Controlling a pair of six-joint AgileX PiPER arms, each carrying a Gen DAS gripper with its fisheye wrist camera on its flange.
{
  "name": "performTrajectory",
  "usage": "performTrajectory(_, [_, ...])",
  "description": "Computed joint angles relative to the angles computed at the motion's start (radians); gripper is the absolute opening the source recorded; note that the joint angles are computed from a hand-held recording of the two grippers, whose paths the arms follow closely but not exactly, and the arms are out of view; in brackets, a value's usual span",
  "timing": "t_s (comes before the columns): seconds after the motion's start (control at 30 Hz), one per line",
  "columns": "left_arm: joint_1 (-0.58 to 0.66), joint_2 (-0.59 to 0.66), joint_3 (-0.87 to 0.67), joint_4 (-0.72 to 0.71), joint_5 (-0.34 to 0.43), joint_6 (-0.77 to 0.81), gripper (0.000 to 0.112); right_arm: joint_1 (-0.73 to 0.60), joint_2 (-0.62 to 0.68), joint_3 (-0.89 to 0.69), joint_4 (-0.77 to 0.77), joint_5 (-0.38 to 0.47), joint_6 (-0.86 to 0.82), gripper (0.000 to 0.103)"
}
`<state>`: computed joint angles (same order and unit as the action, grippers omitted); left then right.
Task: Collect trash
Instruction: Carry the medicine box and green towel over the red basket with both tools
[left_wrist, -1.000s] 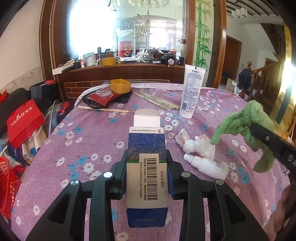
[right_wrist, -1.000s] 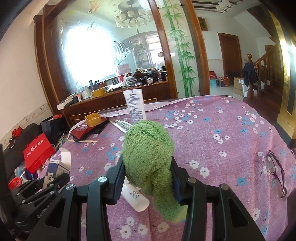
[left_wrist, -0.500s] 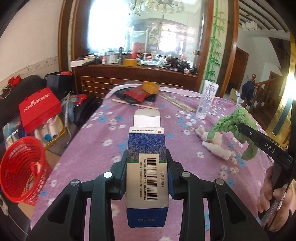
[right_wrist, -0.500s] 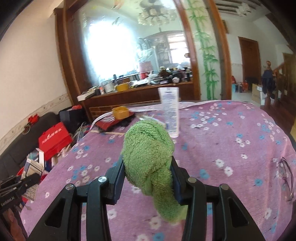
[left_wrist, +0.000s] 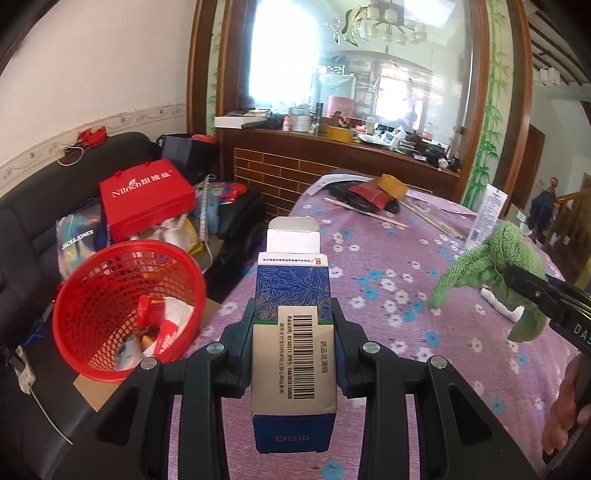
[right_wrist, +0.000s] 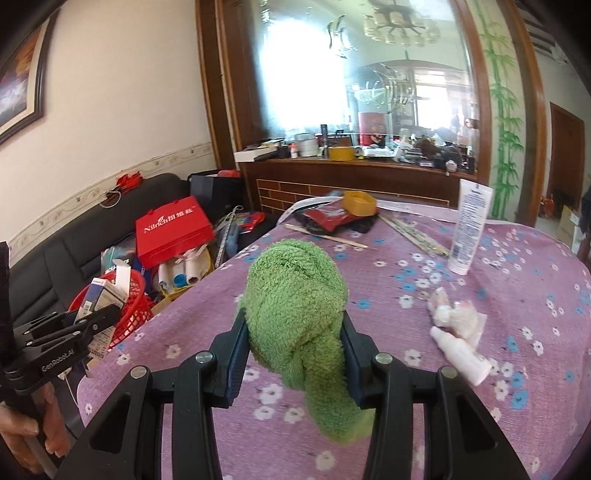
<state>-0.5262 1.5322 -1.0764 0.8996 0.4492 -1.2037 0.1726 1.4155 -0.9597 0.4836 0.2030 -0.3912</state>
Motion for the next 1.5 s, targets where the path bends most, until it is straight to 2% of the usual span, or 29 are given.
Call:
performTrajectory(0.07, [0.002, 0.001, 0.011, 0.047, 0.006, -0.041, 0.033, 0.027, 0.015, -0.016, -0.085, 0.000, 0.084, 0.048])
performTrajectory(0.2, [0.031, 0.001, 0.025, 0.048, -0.013, -0.036, 0.033, 0.074, 0.039, -0.044, -0.276, 0.007, 0.273, 0.049])
performTrajectory(0.7, [0.160, -0.022, 0.072, -0.032, -0.089, 0.041, 0.033, 0.201, 0.157, -0.188, -0.468, 0.061, 0.475, 0.049])
performTrajectory(1.23, [0.318, -0.029, 0.077, -0.152, -0.122, 0.174, 0.033, 0.289, 0.315, -0.377, -0.381, 0.118, 0.386, 0.049])
performTrajectory(1.5, [0.398, -0.009, 0.066, -0.243, -0.136, 0.271, 0.033, 0.320, 0.404, -0.505, -0.317, 0.175, 0.324, 0.049])
